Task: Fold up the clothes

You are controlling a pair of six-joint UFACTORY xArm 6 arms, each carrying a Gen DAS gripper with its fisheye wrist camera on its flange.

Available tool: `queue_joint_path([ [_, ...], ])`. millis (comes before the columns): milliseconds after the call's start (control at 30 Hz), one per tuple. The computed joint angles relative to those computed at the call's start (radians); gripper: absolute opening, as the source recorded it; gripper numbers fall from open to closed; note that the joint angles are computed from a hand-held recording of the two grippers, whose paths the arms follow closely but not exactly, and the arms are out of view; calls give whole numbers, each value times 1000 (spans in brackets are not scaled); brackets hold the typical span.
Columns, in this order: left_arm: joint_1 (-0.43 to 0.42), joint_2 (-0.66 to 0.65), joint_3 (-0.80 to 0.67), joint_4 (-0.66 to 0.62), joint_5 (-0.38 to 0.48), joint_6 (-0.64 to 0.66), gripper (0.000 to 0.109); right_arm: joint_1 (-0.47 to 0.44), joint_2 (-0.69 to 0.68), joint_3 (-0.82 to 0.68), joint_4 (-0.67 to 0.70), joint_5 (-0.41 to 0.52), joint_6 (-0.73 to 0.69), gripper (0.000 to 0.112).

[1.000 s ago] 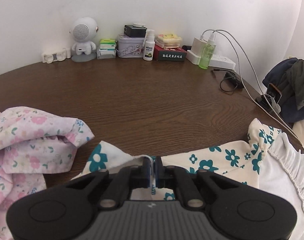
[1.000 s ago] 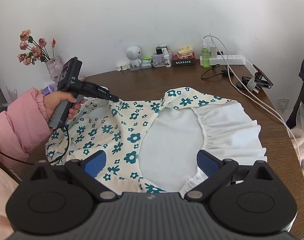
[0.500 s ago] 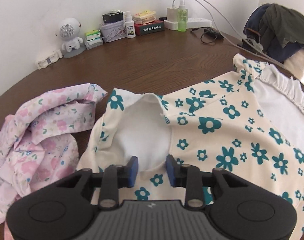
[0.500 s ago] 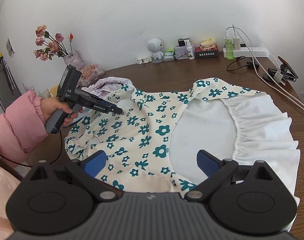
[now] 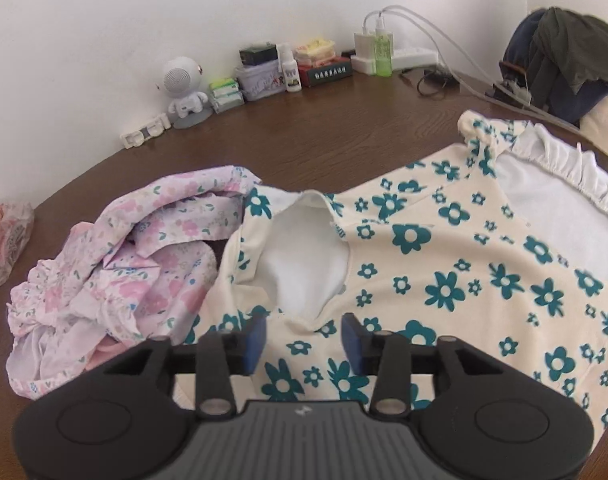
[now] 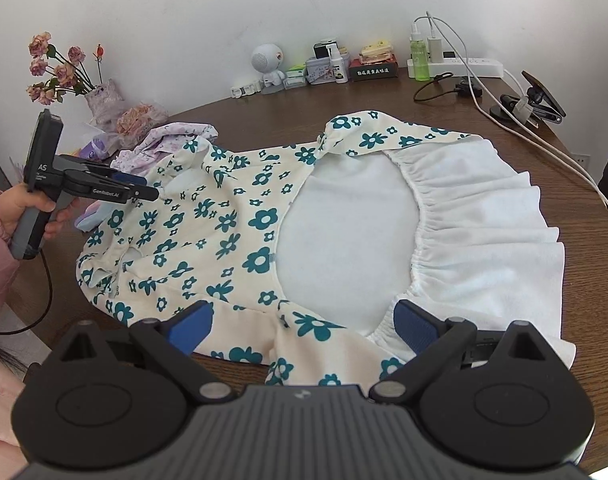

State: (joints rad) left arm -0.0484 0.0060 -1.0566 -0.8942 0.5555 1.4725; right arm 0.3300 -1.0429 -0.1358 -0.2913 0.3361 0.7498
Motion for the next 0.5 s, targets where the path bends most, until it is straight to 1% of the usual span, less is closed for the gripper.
queue_joint_path([
  [33, 17, -44, 37, -87, 11, 54, 85, -6, -19, 9, -15, -4, 13, 99],
  [100, 54, -137, 118, -247, 41, 158, 96, -14, -61, 24, -43, 3, 47, 99],
  [200, 95, -280, 250, -377, 52, 218, 98, -11, -75, 12, -100, 40, 103, 102],
  [267, 116, -363, 336, -409, 41, 183, 99, 7, -70, -7, -173, 81, 179, 103],
  [333, 132, -440, 418, -421, 29, 119, 100, 38, -62, -28, -256, 131, 272, 103],
  [400, 142, -493, 487, -398, 20, 18, 100, 64, -69, -27, -299, 155, 345, 103],
  [500, 173, -534, 545, -372, 75, -33, 100, 95, -90, -7, -309, 166, 400, 103],
])
